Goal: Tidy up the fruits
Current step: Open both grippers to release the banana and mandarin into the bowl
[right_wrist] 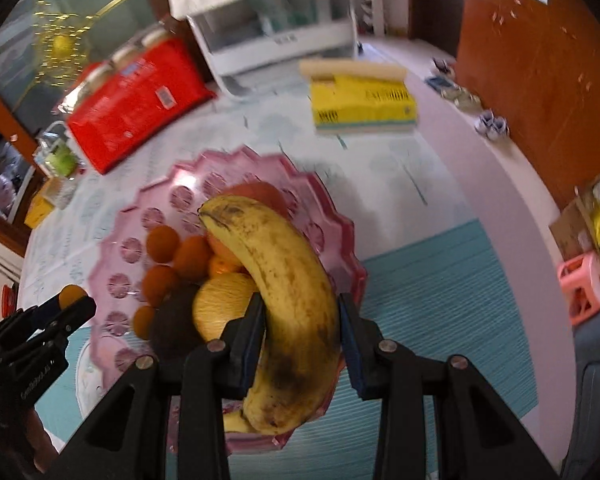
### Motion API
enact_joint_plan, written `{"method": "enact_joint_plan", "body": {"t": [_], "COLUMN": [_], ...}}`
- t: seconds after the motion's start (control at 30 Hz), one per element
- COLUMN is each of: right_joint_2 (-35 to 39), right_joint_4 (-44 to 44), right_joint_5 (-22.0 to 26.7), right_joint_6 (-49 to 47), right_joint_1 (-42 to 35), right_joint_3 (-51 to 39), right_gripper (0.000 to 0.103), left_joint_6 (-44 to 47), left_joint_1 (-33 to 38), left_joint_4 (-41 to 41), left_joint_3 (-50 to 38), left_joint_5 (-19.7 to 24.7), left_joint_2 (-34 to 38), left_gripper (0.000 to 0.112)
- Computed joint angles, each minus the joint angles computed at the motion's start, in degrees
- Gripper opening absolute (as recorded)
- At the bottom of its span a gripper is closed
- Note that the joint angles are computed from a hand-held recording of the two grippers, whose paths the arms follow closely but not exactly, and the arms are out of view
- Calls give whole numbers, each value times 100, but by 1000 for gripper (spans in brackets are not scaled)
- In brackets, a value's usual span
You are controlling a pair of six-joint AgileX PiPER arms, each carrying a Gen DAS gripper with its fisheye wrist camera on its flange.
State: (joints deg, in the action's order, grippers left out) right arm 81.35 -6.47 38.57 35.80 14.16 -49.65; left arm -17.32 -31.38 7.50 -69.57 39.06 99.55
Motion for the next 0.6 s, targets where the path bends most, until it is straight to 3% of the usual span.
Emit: {"method": "enact_joint_plan", "body": {"t": [0.33, 0.47, 0.6], "right_joint_2": [509, 398, 124], "right_joint_4": [629, 86, -609], "right_joint_5": [180, 295, 343], "right_joint_6": [-557, -186, 352], "right_joint_1": [-160, 62, 391], "right_joint_3": [-352, -390, -352], "right_gripper": [37, 37, 37], "left_joint_6": [183, 180, 162], "left_joint_1": [116, 128, 120], "left_joint_4": [-159, -147, -122], "left_joint_3": [-206, -226, -189], "left_joint_5": [-2, 16, -49], "left_joint_2": [458, 515, 489], "left_gripper": [34, 35, 46]}}
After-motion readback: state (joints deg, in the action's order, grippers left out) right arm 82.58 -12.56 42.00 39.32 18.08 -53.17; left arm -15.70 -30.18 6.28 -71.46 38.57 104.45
